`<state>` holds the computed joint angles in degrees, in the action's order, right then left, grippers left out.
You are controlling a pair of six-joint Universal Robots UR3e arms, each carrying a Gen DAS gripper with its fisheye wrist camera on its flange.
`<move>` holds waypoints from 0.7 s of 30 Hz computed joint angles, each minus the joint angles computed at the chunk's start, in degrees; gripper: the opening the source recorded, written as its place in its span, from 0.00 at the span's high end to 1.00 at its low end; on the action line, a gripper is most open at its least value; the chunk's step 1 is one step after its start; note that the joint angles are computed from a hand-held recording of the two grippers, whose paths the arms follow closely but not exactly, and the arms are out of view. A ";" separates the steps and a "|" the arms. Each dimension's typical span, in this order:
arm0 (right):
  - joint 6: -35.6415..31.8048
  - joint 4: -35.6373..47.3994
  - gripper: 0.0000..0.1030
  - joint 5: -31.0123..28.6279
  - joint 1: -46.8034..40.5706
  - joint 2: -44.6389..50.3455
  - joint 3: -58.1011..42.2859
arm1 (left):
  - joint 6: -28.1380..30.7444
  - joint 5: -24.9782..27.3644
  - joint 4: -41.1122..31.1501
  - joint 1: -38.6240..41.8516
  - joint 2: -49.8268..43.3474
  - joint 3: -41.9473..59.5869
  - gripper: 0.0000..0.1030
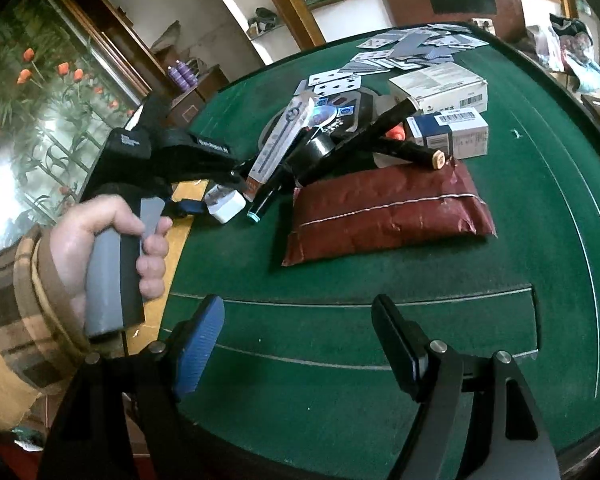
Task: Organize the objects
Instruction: 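Grasp the white charger plug on the table with the left tool, then grasp the maroon pouch with the right tool while the left holds the charger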
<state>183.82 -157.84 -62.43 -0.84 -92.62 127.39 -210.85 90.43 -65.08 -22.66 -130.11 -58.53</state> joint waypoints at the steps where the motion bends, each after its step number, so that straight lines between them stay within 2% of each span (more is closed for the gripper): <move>1: -0.17 0.08 0.26 0.12 -0.17 0.11 -0.08 | 0.08 0.61 -0.80 -0.28 -0.63 1.21 0.53; 3: -0.35 0.19 0.26 0.36 -0.54 0.27 -0.10 | 1.78 1.76 -1.79 -0.83 -2.03 3.64 0.61; 6: -0.57 0.16 0.26 0.64 -1.25 -0.09 0.26 | 6.64 3.21 -3.89 -2.03 -4.20 7.38 0.62; 9: -0.56 0.37 0.26 0.36 -2.12 -0.24 0.46 | 13.97 1.70 -3.77 -2.81 -3.37 6.11 0.62; 14: -0.43 0.52 0.26 -0.61 -4.04 -0.90 0.81 | 26.40 -1.90 0.98 -4.06 4.59 -7.42 0.62; 17: 0.19 0.20 0.26 -1.32 -5.01 -0.92 0.80 | 28.88 -5.38 3.63 -3.43 10.18 -16.25 0.62; 21: 0.56 0.44 0.26 -2.89 -5.14 0.33 -0.85 | 29.59 -8.65 5.17 -2.01 14.39 -22.56 0.62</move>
